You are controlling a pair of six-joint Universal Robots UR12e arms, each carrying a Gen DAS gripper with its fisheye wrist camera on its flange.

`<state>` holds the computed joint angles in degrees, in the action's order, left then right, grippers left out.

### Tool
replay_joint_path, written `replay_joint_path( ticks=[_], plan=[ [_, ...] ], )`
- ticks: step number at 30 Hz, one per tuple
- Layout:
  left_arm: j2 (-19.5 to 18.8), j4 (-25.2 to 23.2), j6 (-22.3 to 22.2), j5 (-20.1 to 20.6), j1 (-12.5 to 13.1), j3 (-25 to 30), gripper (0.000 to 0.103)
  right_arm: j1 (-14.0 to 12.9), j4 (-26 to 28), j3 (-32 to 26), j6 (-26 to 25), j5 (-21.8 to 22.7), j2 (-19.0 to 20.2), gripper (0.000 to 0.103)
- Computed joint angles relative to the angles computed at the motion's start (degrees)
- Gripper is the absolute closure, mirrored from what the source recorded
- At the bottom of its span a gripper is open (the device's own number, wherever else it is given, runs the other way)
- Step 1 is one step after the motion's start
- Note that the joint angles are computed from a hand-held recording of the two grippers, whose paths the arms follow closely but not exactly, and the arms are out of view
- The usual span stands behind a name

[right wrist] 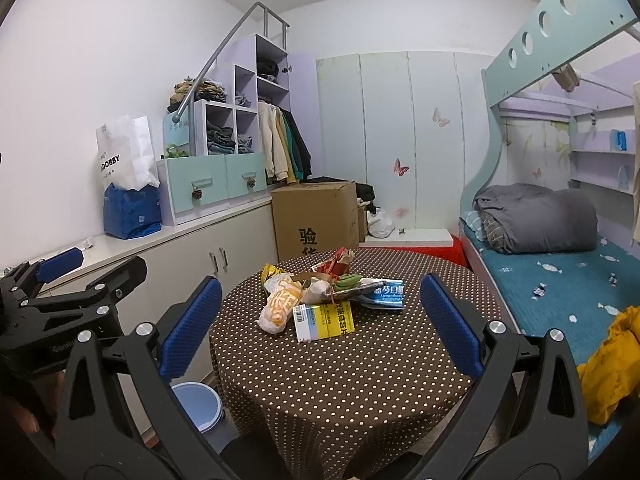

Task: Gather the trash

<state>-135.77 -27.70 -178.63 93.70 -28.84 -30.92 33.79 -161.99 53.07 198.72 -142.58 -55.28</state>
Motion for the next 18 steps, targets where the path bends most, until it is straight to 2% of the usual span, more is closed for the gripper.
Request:
replay_joint_path(
  ticks=[9,14,17,18],
  plan=[
    [-2.3,-4.4,-0.4,1.0,0.0,4.2,0.004,-1.4,3.1,1.3,3.9,3.2,-0.8,0.006],
    [-6.0,-10.4,-0.6,1.6,0.0,10.8,0.004,-2.7,5.8,2.2,6.7,5.8,-1.2,0.006],
    [-9.3,-15.0,-0.9,1.8,0.1,16.7,0.004,-3.5,7.8,2.6,8.3,7.2,-1.3,0.006],
    [-11.4,-17.7,-1.2,1.9,0.1,20.7,0.004,-3.8,8.5,2.7,8.9,7.6,-1.3,0.006]
  ],
)
